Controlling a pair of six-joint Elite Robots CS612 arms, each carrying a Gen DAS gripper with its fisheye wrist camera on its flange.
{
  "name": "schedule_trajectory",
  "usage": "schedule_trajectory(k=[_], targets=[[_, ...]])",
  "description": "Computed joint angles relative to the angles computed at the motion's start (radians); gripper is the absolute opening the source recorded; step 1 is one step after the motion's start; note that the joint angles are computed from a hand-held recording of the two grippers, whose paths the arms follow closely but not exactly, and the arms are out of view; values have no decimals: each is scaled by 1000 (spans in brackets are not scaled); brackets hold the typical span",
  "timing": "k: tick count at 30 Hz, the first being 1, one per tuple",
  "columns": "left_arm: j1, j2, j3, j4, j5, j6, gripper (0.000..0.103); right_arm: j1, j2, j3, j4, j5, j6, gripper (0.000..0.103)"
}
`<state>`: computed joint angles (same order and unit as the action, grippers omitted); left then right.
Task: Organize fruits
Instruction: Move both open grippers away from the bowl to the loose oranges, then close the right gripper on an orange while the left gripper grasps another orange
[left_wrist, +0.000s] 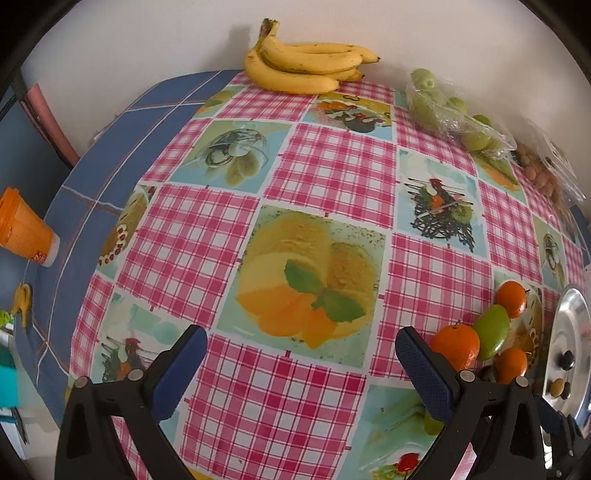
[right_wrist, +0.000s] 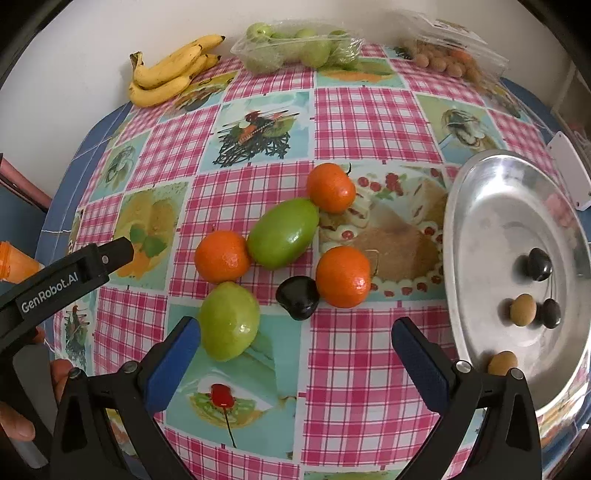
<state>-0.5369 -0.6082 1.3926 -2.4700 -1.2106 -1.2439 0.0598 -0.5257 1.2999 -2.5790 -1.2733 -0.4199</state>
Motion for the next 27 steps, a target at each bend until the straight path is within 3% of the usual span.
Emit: schedule_trajectory(k=[10, 16, 20, 22, 24, 27], targets=[[-10, 12, -17, -63, 20, 64, 103, -19, 5, -22, 29, 86, 71, 103], [-4, 10, -6, -129, -31, 50, 103, -27, 6, -27, 21, 97, 96, 102], [-2, 11, -5, -159, -73, 48, 103, -29, 6, -27, 16, 96, 90, 85], [-3, 12, -6, -171, -82, 47, 103, -30, 9, -31, 11, 93, 98, 83], [-4, 14, -9, -178, -85, 56, 102, -31, 13, -37, 8, 90, 102, 71], [-5, 18, -14, -188, -84, 61, 99, -31, 18, -47, 10, 81, 107, 68]])
